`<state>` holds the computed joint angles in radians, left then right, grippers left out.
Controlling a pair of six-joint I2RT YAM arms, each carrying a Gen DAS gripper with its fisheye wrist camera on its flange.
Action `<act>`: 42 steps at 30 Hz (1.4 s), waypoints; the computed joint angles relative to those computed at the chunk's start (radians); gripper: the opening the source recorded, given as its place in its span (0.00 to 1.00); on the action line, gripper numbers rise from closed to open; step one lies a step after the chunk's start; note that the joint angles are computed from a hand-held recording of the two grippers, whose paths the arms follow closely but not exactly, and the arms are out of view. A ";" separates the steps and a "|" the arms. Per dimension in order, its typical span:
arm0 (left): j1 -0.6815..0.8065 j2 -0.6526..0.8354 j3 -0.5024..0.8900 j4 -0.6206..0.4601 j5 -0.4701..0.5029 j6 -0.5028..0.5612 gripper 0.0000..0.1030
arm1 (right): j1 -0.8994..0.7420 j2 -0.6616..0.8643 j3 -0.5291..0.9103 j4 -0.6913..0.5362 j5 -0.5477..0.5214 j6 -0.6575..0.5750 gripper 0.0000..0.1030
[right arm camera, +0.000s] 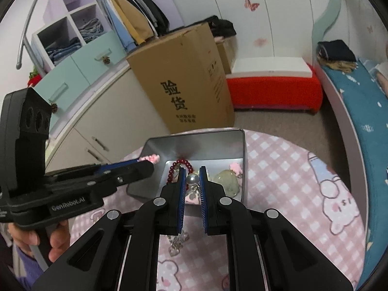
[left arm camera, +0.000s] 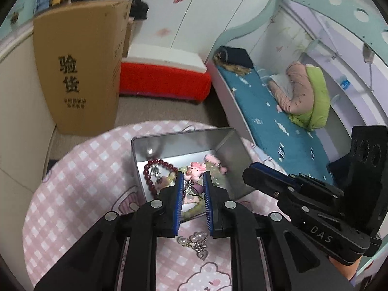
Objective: Organize jewelry
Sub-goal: 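Carry the pink charm and pearl earring into the tin with both grippers, then open both grippers over the tin and withdraw toward the silver charms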
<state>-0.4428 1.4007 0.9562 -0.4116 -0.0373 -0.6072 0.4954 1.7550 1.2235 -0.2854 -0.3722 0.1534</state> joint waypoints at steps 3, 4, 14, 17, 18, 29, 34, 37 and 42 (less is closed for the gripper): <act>-0.006 0.030 0.000 0.003 -0.020 0.006 0.14 | 0.007 0.038 0.018 0.001 0.004 0.004 0.11; -0.007 0.033 0.000 0.001 -0.027 0.007 0.14 | 0.010 0.048 0.025 0.001 0.006 0.006 0.11; 0.009 0.028 -0.026 0.026 -0.015 0.004 0.24 | 0.017 0.090 0.041 0.007 0.009 0.018 0.11; 0.005 0.019 -0.030 0.023 -0.018 -0.001 0.24 | 0.017 0.090 0.035 0.012 0.007 0.024 0.11; 0.003 0.016 -0.030 0.019 -0.022 -0.002 0.24 | 0.015 0.089 0.032 0.014 0.003 0.022 0.12; -0.060 -0.108 -0.078 0.000 -0.091 -0.038 0.41 | 0.014 -0.030 -0.052 0.028 0.023 0.019 0.14; -0.132 -0.201 -0.126 -0.027 -0.175 -0.082 0.47 | 0.024 -0.126 -0.131 0.036 0.065 0.005 0.14; -0.182 -0.256 -0.165 -0.054 -0.252 -0.118 0.47 | 0.037 -0.184 -0.196 0.045 0.102 -0.015 0.14; -0.246 -0.322 -0.246 -0.082 -0.321 -0.210 0.47 | 0.069 -0.237 -0.293 0.063 0.140 -0.025 0.14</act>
<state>-0.6885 1.0789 0.7105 -0.4932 -0.3584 -0.8167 0.5646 1.5180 0.9300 -0.2220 -0.2318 0.1279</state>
